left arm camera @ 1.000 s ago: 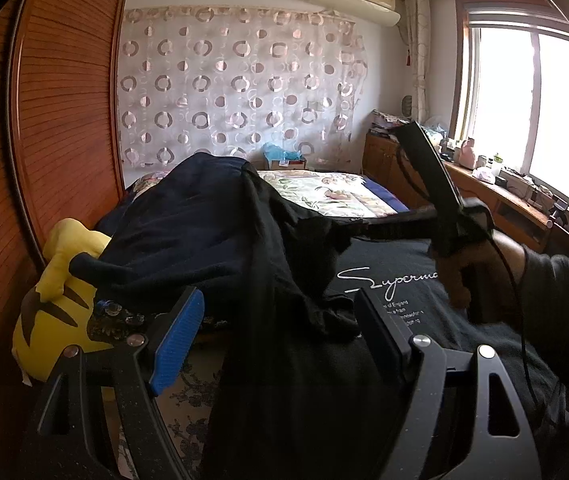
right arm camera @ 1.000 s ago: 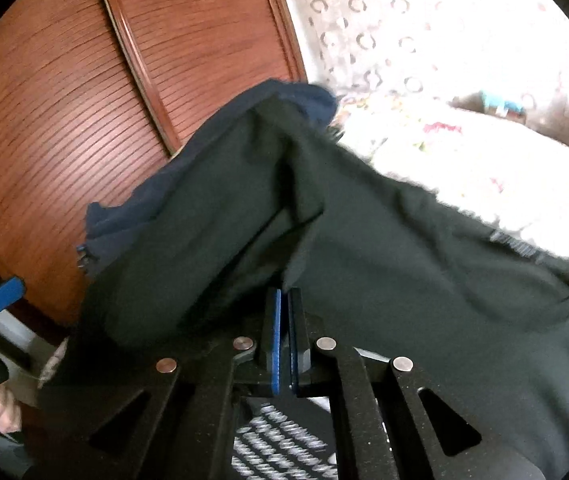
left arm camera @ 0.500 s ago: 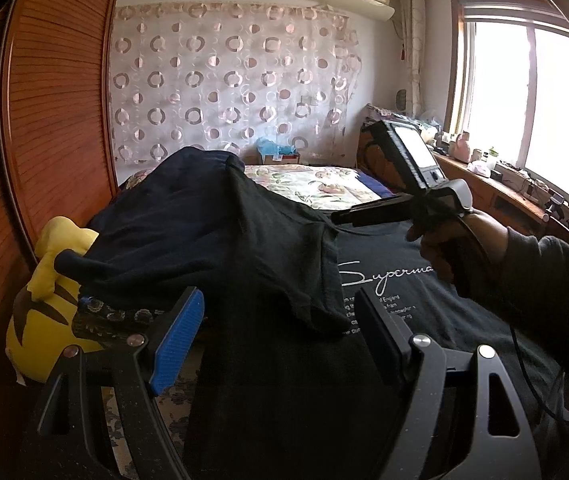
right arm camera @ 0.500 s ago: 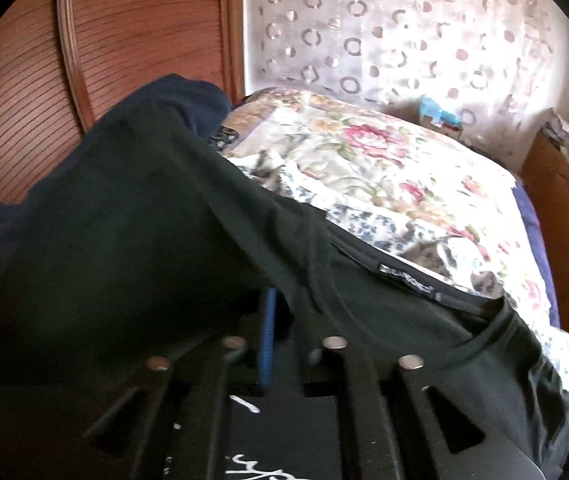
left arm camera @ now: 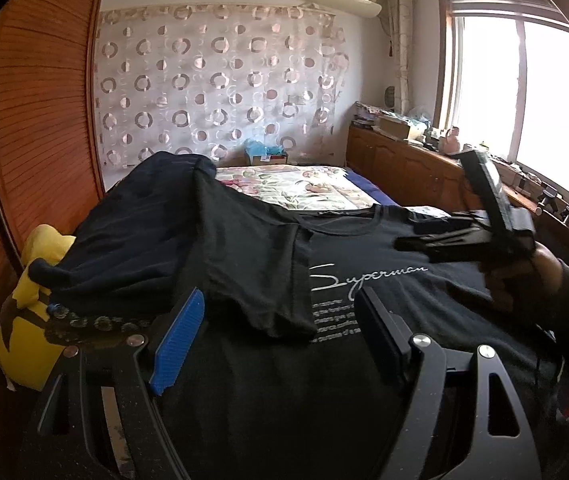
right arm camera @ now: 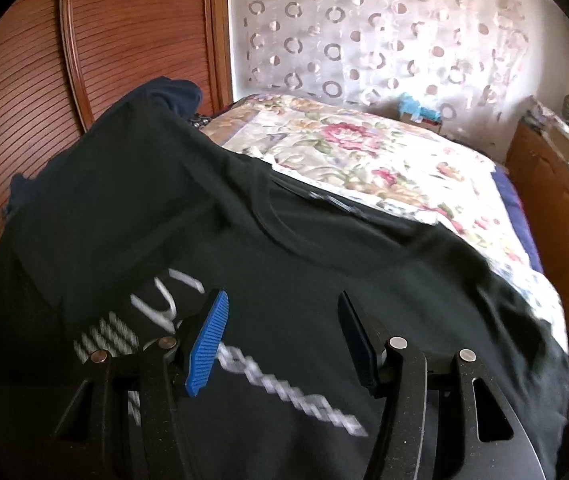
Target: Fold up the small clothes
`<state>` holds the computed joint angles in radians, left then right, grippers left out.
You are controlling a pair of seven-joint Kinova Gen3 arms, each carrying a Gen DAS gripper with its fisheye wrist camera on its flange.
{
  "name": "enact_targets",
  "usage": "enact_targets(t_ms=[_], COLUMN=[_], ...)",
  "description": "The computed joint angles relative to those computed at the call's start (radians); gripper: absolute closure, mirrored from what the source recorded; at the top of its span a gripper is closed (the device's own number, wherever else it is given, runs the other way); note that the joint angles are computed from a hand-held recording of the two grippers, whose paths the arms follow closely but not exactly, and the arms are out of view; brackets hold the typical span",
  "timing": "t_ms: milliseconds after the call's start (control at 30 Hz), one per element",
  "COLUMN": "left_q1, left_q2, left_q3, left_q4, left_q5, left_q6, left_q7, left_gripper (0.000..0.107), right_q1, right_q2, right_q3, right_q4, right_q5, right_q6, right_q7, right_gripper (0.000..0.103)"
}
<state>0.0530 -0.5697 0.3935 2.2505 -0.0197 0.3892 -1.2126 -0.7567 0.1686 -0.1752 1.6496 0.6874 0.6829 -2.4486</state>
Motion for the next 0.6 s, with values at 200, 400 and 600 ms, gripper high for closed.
enact_targets(t_ms=[200,400,600], left_q1=[-0.011,0.002,0.008], left_q2=[0.032,0.063,0.142], left_q3=[0.056,0.092,0.14], left_q4=[-0.014,-0.024,-0.06], left_q5=[-0.003,-0.009,-0.042], left_q6=[-0.006,-0.014,-0.023], left_q7=[0.021,0.044,0.054], left_gripper=[0.029,0.029,0.029], right_q1=[0.019,0.083,0.165], right_q2=[-0.15,-0.285,-0.377], right_q3=[-0.05,-0.157,-0.255], right_q4=[0.162,0.295,0.355], right_q5=[0.021,0.091,0.088], right_q6=[-0.035,0.039,0.184], right_q7=[-0.151,-0.297,-0.362], right_gripper=[0.044,0.044,0.044])
